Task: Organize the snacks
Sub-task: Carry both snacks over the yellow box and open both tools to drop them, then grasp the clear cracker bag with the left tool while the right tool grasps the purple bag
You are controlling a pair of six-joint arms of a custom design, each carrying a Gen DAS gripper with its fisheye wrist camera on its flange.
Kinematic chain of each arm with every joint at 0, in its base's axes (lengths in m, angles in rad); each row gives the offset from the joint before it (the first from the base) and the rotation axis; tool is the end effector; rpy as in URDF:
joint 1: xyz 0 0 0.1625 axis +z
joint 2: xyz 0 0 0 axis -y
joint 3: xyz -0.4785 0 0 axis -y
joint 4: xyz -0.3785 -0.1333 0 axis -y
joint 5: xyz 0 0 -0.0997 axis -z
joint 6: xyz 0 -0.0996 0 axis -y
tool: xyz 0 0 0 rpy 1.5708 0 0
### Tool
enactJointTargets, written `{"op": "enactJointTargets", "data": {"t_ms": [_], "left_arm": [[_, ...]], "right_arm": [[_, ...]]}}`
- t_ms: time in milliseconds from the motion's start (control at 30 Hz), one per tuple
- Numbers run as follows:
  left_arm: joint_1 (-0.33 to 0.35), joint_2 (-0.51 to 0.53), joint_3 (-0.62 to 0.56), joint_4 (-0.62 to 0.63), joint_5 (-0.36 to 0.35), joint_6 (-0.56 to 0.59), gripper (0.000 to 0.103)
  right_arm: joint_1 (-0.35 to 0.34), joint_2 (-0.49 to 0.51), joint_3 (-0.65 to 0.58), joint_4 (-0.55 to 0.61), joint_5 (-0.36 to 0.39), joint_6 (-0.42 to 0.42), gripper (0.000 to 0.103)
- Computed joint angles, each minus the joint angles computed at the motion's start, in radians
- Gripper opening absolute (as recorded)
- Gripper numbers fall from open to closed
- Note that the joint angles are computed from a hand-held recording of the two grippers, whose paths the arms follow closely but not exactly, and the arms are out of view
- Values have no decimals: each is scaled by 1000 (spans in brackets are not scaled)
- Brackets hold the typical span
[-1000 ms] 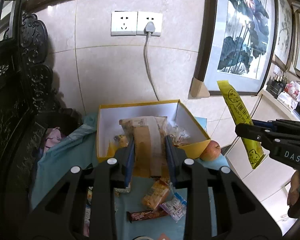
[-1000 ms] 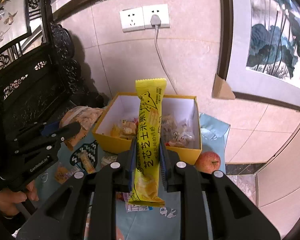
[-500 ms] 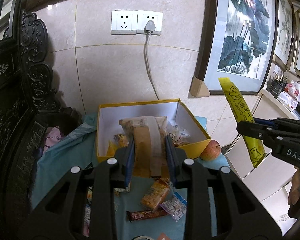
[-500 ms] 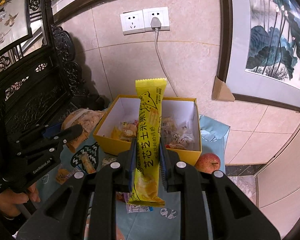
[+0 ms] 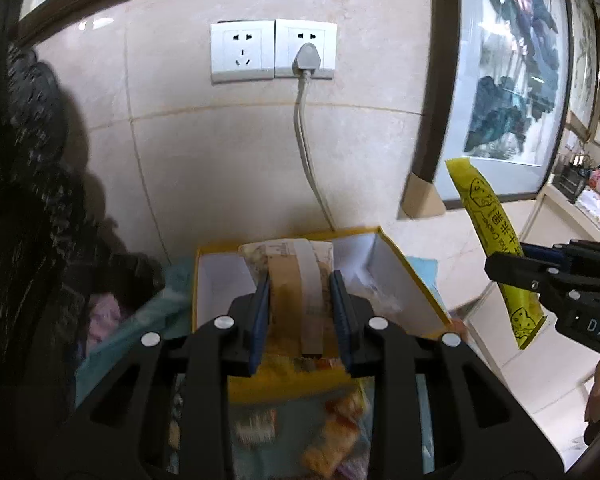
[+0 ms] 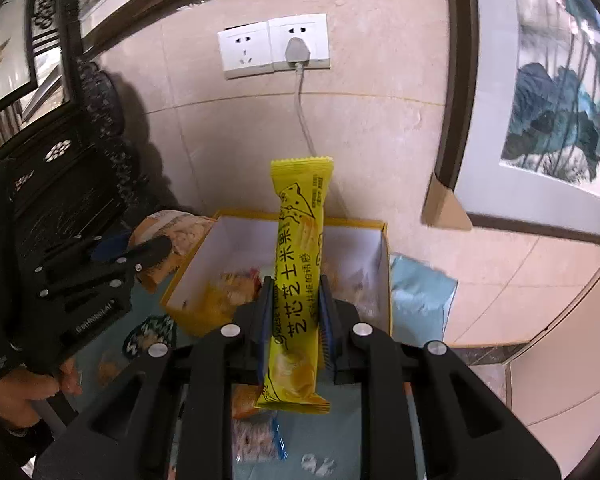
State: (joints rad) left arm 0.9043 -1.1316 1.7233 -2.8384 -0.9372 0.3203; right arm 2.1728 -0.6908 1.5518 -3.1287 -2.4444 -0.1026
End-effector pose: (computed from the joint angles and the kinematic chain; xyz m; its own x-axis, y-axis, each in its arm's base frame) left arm -0.2480 -0.6263 0.3842 -0.6667 0.3896 -0.6354 0.7293 0.5168 -0.4484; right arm 0.4620 -0.5719 0.1952 -0.7591 -0.0230 0.6505 -0.5147 0.6330 -0.5783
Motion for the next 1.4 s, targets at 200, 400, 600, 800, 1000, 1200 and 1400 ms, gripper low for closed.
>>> {"op": "enactJointTargets", "data": {"t_ms": [200,400,600,800,1000,1200,1400], "left_arm": [[54,140,-161,48,55,-26,88],[95,87,-56,38,62,-2,88],[128,-27,114,83,48,-101,88],[166,-123,274,108,94,-124,88],[199,-147,304,135,70,-140,87],[158,-62,307,82,28,-29,88],[163,23,265,118,28,-46,88]], "right_arm": [[-78,44,-144,184,3,87,61],[-96,23,6,149,59,123,61],[-100,29,194,151,174,240,61],[-118,69,260,208,213,323,61],[-132,109,240,251,215,359,62],[-145,148,225,204,218,318,63],[-165,127,251,212,276,312,66]]}}
